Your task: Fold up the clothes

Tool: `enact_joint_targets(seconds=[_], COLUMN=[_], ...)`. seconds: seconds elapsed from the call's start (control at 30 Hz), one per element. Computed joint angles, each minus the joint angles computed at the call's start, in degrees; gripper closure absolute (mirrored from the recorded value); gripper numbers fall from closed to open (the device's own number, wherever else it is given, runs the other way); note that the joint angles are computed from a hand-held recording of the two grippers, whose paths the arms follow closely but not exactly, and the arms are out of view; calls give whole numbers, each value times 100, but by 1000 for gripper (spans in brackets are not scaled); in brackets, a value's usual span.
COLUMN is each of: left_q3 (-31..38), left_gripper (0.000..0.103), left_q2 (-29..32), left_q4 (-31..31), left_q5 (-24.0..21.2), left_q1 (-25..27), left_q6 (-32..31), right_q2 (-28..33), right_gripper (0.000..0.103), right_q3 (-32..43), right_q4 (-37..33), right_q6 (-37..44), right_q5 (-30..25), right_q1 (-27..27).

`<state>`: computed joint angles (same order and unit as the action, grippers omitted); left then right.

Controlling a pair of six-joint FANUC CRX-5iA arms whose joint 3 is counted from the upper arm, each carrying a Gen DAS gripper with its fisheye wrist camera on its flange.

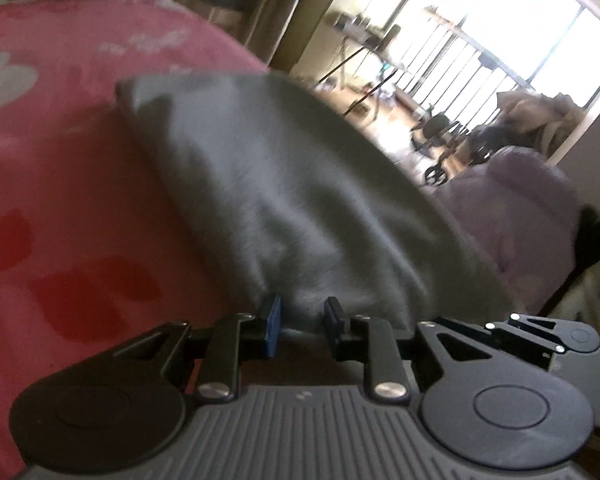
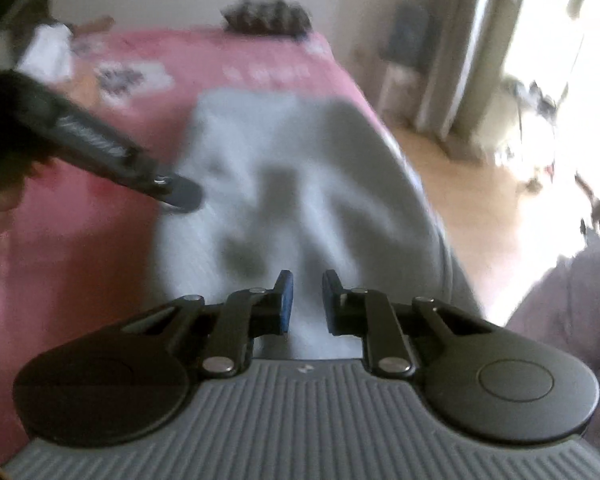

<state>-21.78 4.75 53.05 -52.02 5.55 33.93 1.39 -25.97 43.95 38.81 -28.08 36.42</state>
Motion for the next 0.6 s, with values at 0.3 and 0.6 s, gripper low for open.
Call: enact_joint_targets(seconds=[0.3, 0.6], left_q3=[255, 958], left_gripper=[79, 77], left_q2=[12, 129], left_q4=[-576, -1814], left_q5=[60, -119], left_q1=[-71, -311], left_q6=[249, 1492], right_q2=[3, 224], right_gripper=[90, 91], right_q3=[-31, 239], right_q4=[743, 327], right_q6=[-770, -990], right_q5=[451, 516], right_q1=[-360, -636])
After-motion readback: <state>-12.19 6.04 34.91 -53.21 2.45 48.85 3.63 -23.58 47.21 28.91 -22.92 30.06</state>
